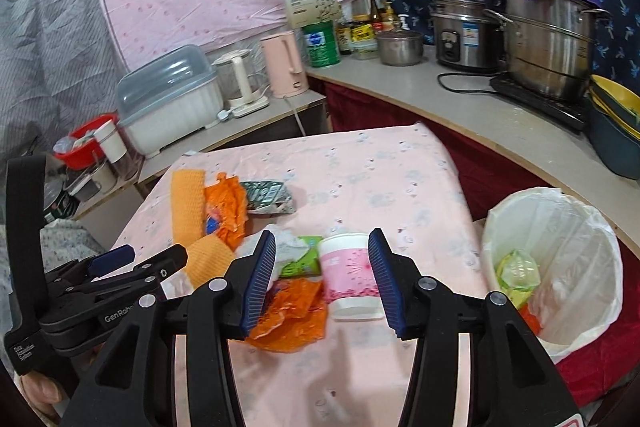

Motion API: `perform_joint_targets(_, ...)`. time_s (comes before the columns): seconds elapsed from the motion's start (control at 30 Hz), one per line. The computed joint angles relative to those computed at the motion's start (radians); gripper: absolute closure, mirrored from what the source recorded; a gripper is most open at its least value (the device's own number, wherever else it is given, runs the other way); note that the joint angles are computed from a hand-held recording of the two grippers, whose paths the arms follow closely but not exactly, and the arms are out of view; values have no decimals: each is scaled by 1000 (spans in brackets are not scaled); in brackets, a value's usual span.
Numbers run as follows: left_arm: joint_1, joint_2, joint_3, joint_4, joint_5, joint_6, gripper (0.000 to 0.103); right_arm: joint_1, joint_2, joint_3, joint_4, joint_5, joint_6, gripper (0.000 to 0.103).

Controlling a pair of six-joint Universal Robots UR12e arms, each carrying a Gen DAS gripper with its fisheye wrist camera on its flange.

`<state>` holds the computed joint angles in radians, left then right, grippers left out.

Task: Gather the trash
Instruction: 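Move both tools back over the trash pile on the table, then grasp the white tissue with the left tool while the right tool grasps an orange foam net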

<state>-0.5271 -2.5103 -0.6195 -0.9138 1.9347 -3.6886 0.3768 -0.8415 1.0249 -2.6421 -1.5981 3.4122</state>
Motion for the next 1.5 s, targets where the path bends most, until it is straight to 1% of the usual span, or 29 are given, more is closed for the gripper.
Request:
perform_joint_targets(0.2, 16, 36, -79, 11, 7, -31, 26, 15, 35, -54, 52, 33, -17, 50)
perform_joint_targets(0.3, 28, 54, -119, 14, 2, -51, 22, 20, 54, -82, 77, 51, -21, 43)
perform_joint_targets(0.4, 39, 71, -158, 18, -4, -69, 19, 25, 75, -114, 109, 69, -25, 42)
perform_joint_targets(0.53, 54, 87, -201, 27, -15, -78, 12, 28, 107, -161, 161, 94, -27, 41)
perform_joint_targets(0.73, 76, 103, -253, 27, -49, -83, 11, 32, 159, -237, 247, 123, -28, 41)
perform_joint_targets(0.97, 102, 106, -289, 25, -121, -108, 11, 29, 207, -302, 329, 167, -15, 41)
perform_joint_targets(1.1, 108, 98, -287, 24, -155, -110, 11, 28, 216, -311, 345, 187, -14, 41)
perform_joint_targets(1.17, 110, 94, -285, 29, -169, -108, 12, 27, 217, -311, 346, 197, -18, 44)
perform_joint_targets(1.2, 111, 91, -282, 31, -175, -106, 17, 27, 217, -311, 346, 200, -21, 49)
perform_joint_targets(1.23, 111, 88, -279, 31, -182, -99, 24, 27, 218, -313, 349, 205, -25, 56)
perform_joint_targets(1.27, 111, 85, -274, 31, -194, -90, 29, 27, 218, -313, 353, 211, -30, 59)
perform_joint_targets(1.33, 109, 80, -264, 25, -204, -75, 44, 26, 218, -314, 360, 222, -40, 76)
perform_joint_targets(1.37, 108, 78, -259, 25, -206, -68, 48, 26, 218, -313, 363, 227, -44, 78)
perform_joint_targets(1.4, 106, 76, -255, 25, -210, -58, 58, 26, 215, -309, 362, 230, -48, 82)
perform_joint_targets(1.43, 105, 75, -252, 25, -214, -50, 71, 26, 212, -304, 359, 233, -51, 89)
perform_joint_targets(1.47, 104, 73, -247, 22, -218, -44, 77, 26, 210, -300, 355, 237, -54, 90)
perform_joint_targets(1.5, 102, 72, -244, 20, -219, -42, 89, 26, 204, -290, 343, 240, -56, 91)
